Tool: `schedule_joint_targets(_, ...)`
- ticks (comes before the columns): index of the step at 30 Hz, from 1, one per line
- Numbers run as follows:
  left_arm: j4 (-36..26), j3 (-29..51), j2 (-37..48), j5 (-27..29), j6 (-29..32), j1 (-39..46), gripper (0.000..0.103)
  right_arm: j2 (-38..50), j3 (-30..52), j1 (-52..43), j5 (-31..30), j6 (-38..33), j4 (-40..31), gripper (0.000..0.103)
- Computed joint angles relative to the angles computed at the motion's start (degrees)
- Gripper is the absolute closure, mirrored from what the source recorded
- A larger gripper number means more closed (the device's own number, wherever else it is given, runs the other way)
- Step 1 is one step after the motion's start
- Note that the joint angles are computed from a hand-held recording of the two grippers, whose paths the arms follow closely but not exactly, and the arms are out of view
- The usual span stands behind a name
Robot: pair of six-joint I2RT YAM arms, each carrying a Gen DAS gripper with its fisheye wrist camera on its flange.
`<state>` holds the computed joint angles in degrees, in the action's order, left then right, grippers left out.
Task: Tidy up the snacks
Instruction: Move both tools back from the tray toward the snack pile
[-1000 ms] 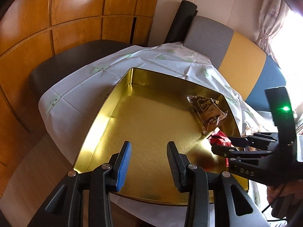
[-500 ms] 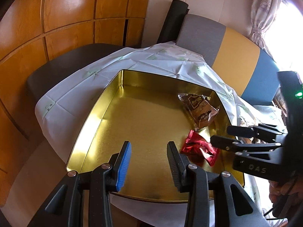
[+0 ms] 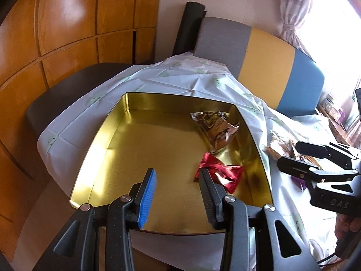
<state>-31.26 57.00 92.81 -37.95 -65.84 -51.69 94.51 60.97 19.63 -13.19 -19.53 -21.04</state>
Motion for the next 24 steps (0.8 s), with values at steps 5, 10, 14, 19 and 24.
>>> schedule_joint_targets(5,-1.2,2.9,2.1,-0.3,0.9,-1.2,0.063,-2.2,-2.0,-4.4,-1.2,-1.1,-0.2,0.038)
schedule_joint_targets(10,-2.4,5.8,4.4,-0.4,2.1,-2.4,0.063,-3.2,-3.3,-9.1,-2.5,-2.6,-0.6,0.038)
schedule_joint_targets(14,-3.2,8.4,6.3,-0.4,3.1,-3.3,0.063,-3.0,-3.9,-12.6,-3.2,-3.7,-0.7,0.038)
schedule_joint_targets(19,-4.2,11.5,8.7,-0.2,4.4,-4.3,0.063,-2.6,-4.6,-16.7,-4.0,-5.0,-0.6,0.038)
schedule_joint_targets(24,-5.2,14.8,11.2,-0.1,5.8,-5.2,0.063,-1.9,-4.5,-20.0,-4.5,-6.2,-0.4,0.037)
